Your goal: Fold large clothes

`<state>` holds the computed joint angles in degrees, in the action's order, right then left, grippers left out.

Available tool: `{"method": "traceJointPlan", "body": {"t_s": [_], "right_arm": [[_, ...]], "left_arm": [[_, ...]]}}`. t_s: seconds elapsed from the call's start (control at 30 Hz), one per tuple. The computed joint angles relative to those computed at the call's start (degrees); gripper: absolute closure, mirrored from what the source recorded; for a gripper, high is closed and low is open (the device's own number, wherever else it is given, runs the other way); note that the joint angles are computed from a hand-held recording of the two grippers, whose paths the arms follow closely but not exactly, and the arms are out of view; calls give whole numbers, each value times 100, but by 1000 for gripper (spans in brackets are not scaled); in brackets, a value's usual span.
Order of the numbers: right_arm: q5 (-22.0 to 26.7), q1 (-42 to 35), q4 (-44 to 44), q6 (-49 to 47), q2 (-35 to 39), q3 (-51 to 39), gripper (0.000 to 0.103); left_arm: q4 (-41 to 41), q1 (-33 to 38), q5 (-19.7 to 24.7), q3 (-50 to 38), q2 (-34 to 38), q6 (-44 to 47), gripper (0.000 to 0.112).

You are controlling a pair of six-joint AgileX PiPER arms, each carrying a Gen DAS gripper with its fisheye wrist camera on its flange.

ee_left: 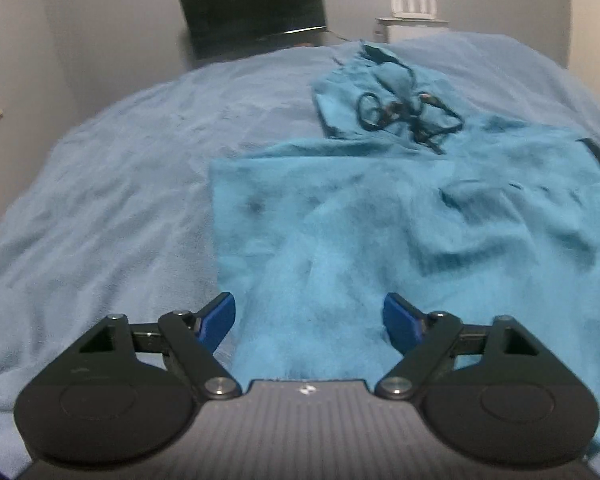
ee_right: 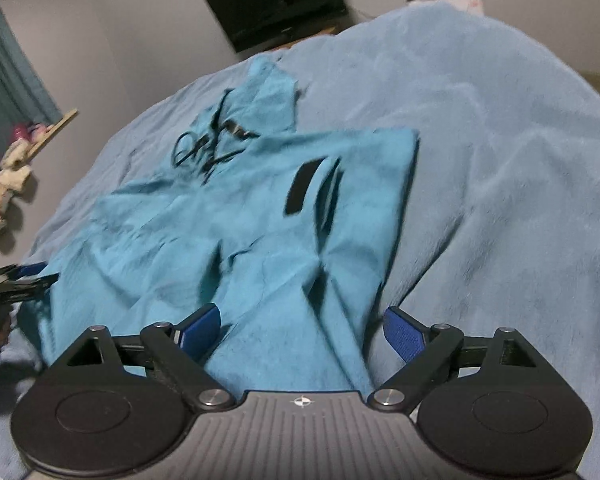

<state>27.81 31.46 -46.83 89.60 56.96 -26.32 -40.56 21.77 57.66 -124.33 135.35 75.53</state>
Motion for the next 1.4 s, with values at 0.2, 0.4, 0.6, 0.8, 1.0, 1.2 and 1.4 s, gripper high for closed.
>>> {"method": "traceJointPlan", "body": {"t_s": [0.2, 0.4, 0.6, 0.8, 1.0, 1.2, 1.4], "right_arm": [[369, 737, -128, 383, -422, 206, 71], [2702, 2417, -1996, 1202, 470, -759, 94], [2796, 1628, -3493, 282, 1467, -1923, 94], [1910, -49, -4099, 1359, 2876, -2682, 93], [2005, -628, -2430, 333, 4142, -3532, 47], [2694, 282, -3128, 1666, 3173, -2800, 34], [2804, 1885, -3616, 2425, 3009, -2115, 25]], "left_arm": [[88, 160, 442, 135, -38, 104, 102], [-482, 155, -595, 1144, -692, 370, 105], [-37, -40, -522, -490, -143, -1283, 106], [1387, -714, -1316, -1434, 572, -2513, 106], [1945, -1061, -2822, 210, 206, -1942, 102], [129, -720, -3264, 1707, -773, -552, 52], [-2249, -281, -2674, 3758, -2117, 1668, 47]]}}
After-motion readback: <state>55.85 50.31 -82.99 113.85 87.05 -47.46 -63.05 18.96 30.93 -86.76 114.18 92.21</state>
